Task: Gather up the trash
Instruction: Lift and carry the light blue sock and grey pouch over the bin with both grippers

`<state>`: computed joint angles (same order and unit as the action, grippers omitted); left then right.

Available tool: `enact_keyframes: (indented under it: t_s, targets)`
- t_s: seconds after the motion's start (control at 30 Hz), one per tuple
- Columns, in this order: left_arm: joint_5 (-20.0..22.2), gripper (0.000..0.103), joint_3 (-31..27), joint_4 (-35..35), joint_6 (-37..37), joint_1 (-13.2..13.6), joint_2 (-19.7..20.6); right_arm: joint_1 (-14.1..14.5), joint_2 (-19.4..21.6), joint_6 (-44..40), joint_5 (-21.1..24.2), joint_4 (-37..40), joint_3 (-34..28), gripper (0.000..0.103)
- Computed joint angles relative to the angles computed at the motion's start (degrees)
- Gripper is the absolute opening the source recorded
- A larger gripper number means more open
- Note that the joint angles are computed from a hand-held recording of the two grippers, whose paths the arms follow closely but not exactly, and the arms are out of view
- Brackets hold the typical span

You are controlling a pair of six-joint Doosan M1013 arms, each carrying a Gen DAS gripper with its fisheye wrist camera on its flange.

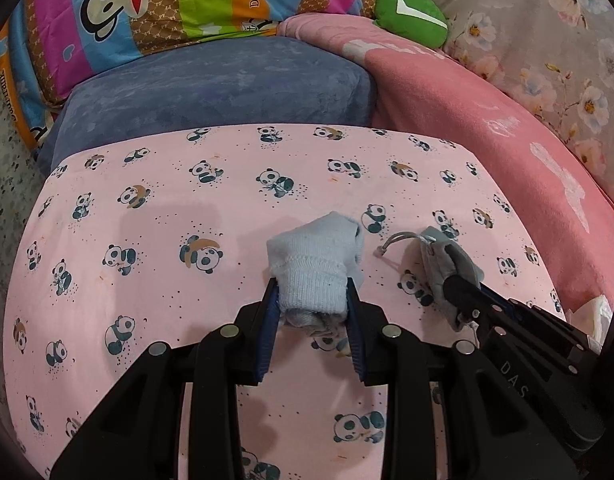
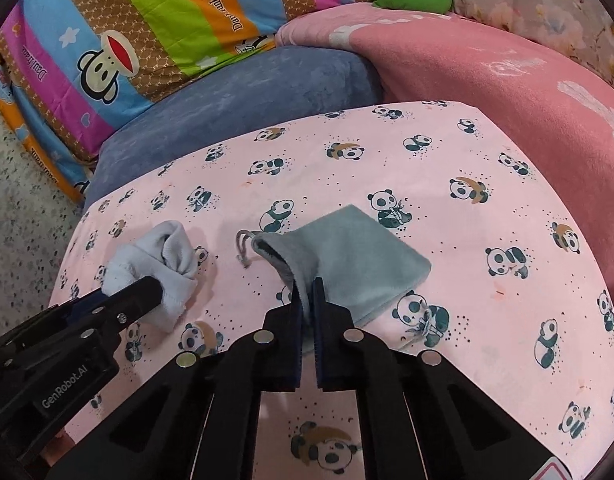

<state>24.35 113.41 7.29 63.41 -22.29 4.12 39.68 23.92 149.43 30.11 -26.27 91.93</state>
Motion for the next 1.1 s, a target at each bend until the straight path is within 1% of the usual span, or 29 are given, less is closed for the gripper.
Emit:
enact_keyframes:
  t_s: [0.27,0.5,0.7,0.87,1.1]
  targets:
    - [0.6,0.030,0.7,4.0,-4.1,-3.8,-2.7,1.1,-5.4,7.2,-2.9,-5.8,4.9,0.005]
    - [1.4,0.030,0.7,9.0,-8.8,-8.3,-4.7,1.8,-11.2,16.2,-4.6,-13.2,9.7,0.005]
    - [2.3,0.030,0.3,12.6,-12.2,-12.1,-6.0,2.4,-16.5,24.3,-3.7,-20.8,13.3,0.005]
    - [3.1,0.030,0.1,15.9,-15.0,-15.4,-6.9,2.4,-20.3,29.6,-3.2,-25.6,16.2,0.005]
    - [4.2,0.030,-0.8,19.1,-16.8,-20.0,-7.4,2.4,-26.5,36.7,-0.9,-31.8,20.6,0.005]
